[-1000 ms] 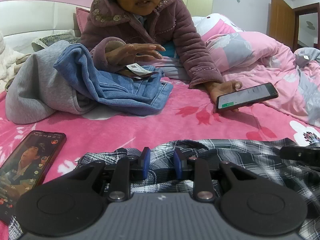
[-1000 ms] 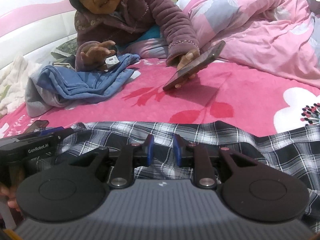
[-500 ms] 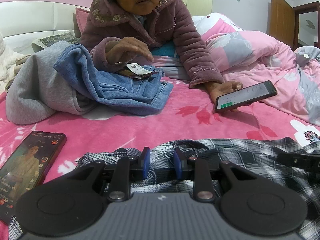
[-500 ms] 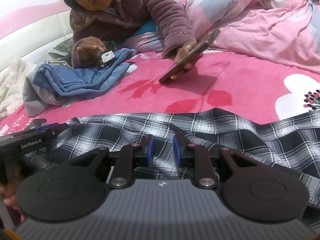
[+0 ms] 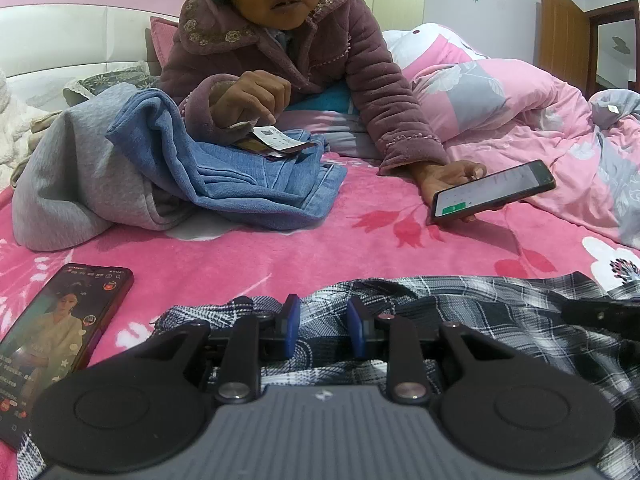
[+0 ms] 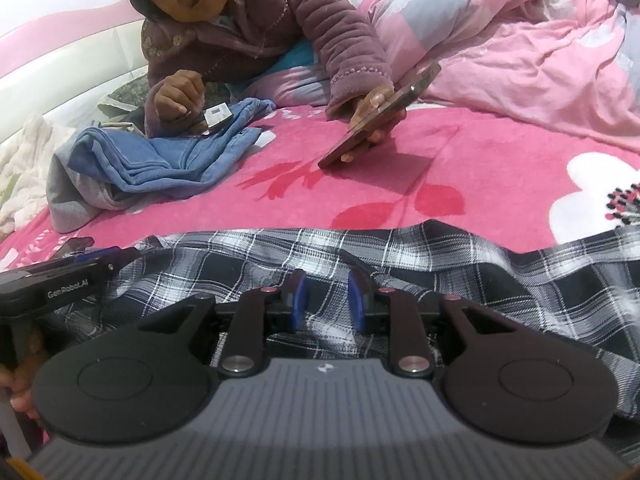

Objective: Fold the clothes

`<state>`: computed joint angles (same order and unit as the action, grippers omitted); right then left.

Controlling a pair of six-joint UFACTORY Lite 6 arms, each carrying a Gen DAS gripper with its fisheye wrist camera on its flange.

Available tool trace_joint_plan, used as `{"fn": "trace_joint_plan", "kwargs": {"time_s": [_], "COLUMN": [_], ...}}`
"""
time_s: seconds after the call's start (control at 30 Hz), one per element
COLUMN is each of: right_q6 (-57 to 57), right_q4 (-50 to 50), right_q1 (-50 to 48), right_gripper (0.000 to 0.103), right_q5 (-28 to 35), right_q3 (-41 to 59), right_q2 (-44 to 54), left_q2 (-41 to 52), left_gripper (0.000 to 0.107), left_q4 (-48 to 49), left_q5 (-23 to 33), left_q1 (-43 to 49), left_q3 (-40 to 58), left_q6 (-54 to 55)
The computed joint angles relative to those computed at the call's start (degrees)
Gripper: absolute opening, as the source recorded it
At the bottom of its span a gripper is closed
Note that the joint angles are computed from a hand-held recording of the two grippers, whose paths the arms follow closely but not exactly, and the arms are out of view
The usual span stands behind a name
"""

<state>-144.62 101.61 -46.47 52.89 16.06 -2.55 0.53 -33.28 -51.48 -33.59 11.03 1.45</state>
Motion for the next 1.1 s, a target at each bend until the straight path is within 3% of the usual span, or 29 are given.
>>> {"fn": "trace_joint_plan", "kwargs": {"time_s": [0.2, 0.43, 0.77, 1.1], "right_q6": [3.9, 9.8, 11.9, 11.4], "right_q4": [-6.4, -19.7, -31.4, -36.2], "right_q1": [-5.2, -18.0, -32.5, -39.5], "right_gripper": [0.024, 0.026, 0.028, 0.031], "right_q5": [1.3, 7.0, 14.2, 16.0], "right_q3": [-1.4, -1.2, 2.6, 4.3], "right_q2": [-6.1, -12.3, -12.0, -11.7], "left_q2": [0.2, 0.8, 0.9, 0.7], "left_gripper": [0.027, 0.028, 0.028, 0.03], "left_q4": [-0.2, -2.9, -4.6, -4.8], "left_q5": [0.2, 0.5, 0.6, 0.8], "left_q1": [0.2, -1.0, -2.1, -2.3], "left_q3": [0.2, 1.1, 1.4, 1.4], "left_q6": [0.7, 2.9, 4.1, 4.4]}}
